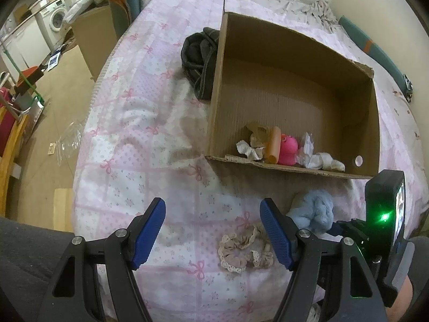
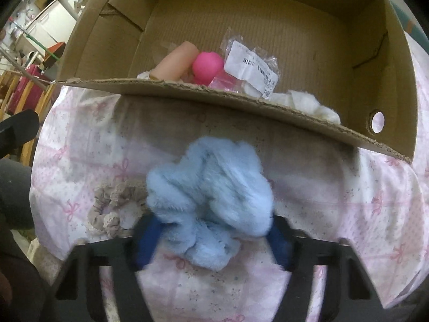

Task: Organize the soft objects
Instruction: 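Grasp the beige lace scrunchie with the left tool while the right tool grasps the blue scrunchie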

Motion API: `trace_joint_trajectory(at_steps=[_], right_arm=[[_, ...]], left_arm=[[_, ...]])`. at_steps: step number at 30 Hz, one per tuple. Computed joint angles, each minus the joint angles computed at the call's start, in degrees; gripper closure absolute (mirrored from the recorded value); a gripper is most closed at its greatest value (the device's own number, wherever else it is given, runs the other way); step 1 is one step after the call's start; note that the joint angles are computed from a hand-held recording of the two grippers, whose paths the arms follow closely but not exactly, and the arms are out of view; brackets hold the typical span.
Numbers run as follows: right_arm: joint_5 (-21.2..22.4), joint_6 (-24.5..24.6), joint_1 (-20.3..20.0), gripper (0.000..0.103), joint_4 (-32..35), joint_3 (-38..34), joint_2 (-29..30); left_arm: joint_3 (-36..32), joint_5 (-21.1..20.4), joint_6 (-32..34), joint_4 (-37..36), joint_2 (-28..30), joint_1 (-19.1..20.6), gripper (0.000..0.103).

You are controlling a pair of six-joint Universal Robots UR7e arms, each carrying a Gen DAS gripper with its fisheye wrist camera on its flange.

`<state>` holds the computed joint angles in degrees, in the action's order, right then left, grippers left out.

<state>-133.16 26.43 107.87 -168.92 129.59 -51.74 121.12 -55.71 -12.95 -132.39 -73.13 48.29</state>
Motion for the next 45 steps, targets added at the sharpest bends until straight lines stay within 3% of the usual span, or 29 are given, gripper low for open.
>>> trace_joint_trajectory(at_steps=[7, 9, 16, 21, 25, 30, 33, 38, 42, 44, 45], right_arm=[[1.81, -2.14, 0.65, 0.081, -1.25, 0.92, -0.21], [2.67, -2.39, 1.6, 0.083, -2.26, 1.78, -1.06], [3.65, 0.55, 3.83, 0.083, -6.35, 7.14, -7.9], [3.06, 6.25, 4.87, 0.083, -8.96, 10.7, -13.08], [2.28, 8.83, 5.06, 0.083, -10.41, 11.9, -13.96], [3.05, 8.3, 4.29, 0.083, -12.23, 11.14, -11.99], [3.2, 8.12, 4.34, 0.083, -12.18, 10.95, -11.61], [3.21, 9.06, 4.42, 0.083, -11.24, 11.12, -12.22], [3.2, 9.03, 4.32, 0.083, -11.31, 10.91, -11.89], [3.07, 9.31, 4.21, 0.083, -11.09, 10.8, -11.88], [3.11, 9.44, 4.1, 0.083, -11.03, 10.84, -11.97]], left_arm=[[0.07, 0.49, -0.12, 0.56, 0.18, 0.01, 0.033], [0.04, 0.3, -0.36, 0.93, 0.26, 0.15, 0.033], [0.13, 0.18, -0.68, 1.95, 0.73, 0.45, 0.033], [-1.7, -5.03, -3.16, 5.45, 2.09, 2.93, 0.033], [-2.93, -8.05, -4.1, 8.51, 4.18, 4.52, 0.032], [-3.43, -9.65, -5.68, 11.19, 5.88, 5.58, 0.031], [-4.03, -11.43, -6.95, 13.3, 6.84, 6.39, 0.024], [-2.92, -9.95, -6.15, 13.28, 8.07, 4.9, 0.022], [-1.15, -6.47, -2.67, 11.3, 9.53, 2.1, 0.022], [-0.46, -4.72, -0.64, 11.58, 10.31, 0.76, 0.023], [0.05, -3.75, -0.11, 11.43, 10.63, 0.15, 0.029]])
